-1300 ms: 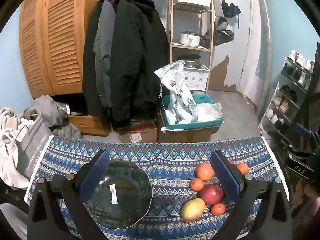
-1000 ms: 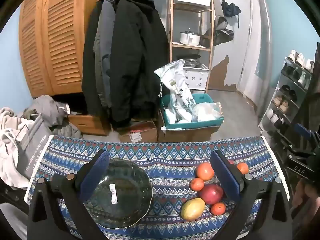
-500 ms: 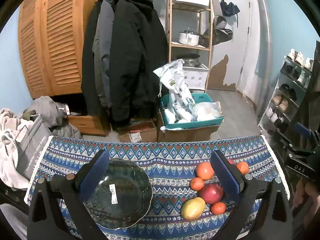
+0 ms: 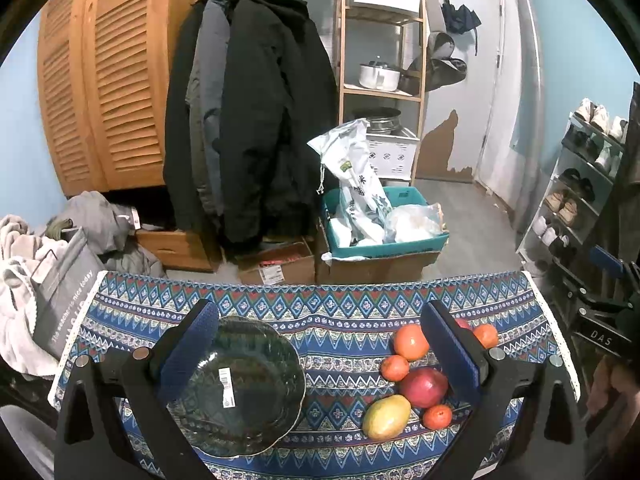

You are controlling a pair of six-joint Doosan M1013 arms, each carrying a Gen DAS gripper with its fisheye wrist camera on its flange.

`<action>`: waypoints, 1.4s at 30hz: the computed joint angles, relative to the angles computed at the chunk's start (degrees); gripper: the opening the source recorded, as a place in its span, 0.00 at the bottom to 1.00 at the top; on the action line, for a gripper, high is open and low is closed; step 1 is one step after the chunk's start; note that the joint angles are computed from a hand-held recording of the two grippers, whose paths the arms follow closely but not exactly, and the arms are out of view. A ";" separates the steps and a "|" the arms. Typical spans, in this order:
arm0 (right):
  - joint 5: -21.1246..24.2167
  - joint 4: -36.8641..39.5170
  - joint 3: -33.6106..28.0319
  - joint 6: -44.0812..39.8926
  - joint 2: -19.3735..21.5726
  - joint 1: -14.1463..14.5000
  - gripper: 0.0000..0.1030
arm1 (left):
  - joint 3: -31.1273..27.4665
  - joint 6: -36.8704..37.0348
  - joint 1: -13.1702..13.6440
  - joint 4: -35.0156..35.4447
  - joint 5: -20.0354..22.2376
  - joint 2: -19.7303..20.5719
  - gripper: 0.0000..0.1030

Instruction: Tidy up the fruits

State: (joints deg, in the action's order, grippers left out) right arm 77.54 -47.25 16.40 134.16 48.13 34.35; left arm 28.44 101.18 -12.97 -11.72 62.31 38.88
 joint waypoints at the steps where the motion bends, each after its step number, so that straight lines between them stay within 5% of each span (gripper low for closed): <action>1: 0.09 0.02 -0.25 -0.04 0.12 0.00 0.97 | 0.25 -0.03 -0.02 0.02 -0.17 -0.12 0.99; 42: 0.91 0.19 -1.02 -1.22 0.47 0.05 0.97 | 1.13 -0.05 0.09 -0.75 -0.51 -0.61 0.99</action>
State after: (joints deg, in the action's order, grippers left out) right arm 78.45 -47.06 15.38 132.94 48.60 34.40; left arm 29.57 101.13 -12.88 -12.47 61.80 38.28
